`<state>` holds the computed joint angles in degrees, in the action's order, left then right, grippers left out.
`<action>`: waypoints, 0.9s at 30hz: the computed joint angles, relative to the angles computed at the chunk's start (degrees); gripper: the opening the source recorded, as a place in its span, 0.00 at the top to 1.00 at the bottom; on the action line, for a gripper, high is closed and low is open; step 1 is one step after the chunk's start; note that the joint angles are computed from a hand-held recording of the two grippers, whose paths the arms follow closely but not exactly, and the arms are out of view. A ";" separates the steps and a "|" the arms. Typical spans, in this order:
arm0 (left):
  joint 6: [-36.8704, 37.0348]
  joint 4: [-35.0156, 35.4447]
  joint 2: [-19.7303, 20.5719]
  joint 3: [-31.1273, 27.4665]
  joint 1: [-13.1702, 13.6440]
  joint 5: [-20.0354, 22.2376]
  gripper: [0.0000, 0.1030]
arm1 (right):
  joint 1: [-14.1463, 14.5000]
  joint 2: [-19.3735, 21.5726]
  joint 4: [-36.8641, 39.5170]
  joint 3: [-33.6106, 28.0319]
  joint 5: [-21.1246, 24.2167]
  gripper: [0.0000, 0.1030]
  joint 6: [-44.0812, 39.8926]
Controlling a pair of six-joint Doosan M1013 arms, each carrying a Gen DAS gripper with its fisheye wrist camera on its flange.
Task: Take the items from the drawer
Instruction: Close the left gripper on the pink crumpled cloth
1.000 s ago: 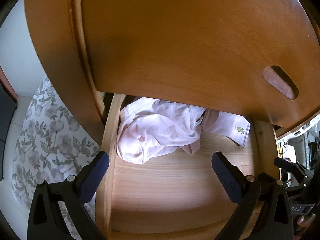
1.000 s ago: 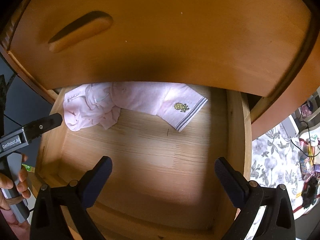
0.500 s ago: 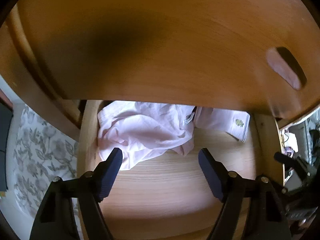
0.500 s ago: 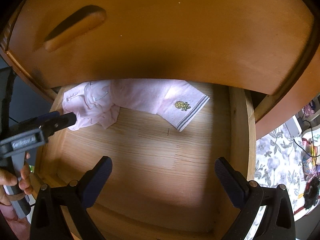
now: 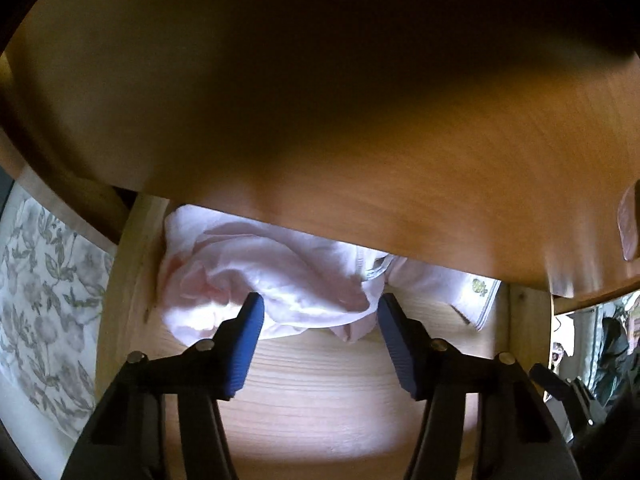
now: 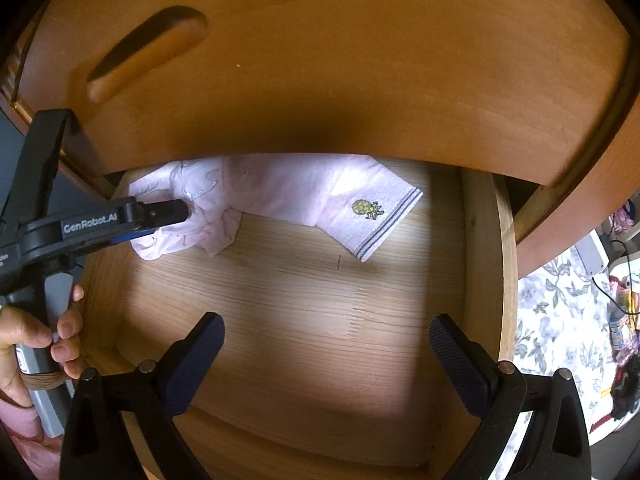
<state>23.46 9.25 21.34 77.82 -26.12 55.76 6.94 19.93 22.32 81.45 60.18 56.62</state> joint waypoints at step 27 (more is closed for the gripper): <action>-2.94 1.31 -3.81 4.87 -1.48 -4.81 1.00 | -0.56 -0.33 0.53 -0.03 0.61 0.00 -0.06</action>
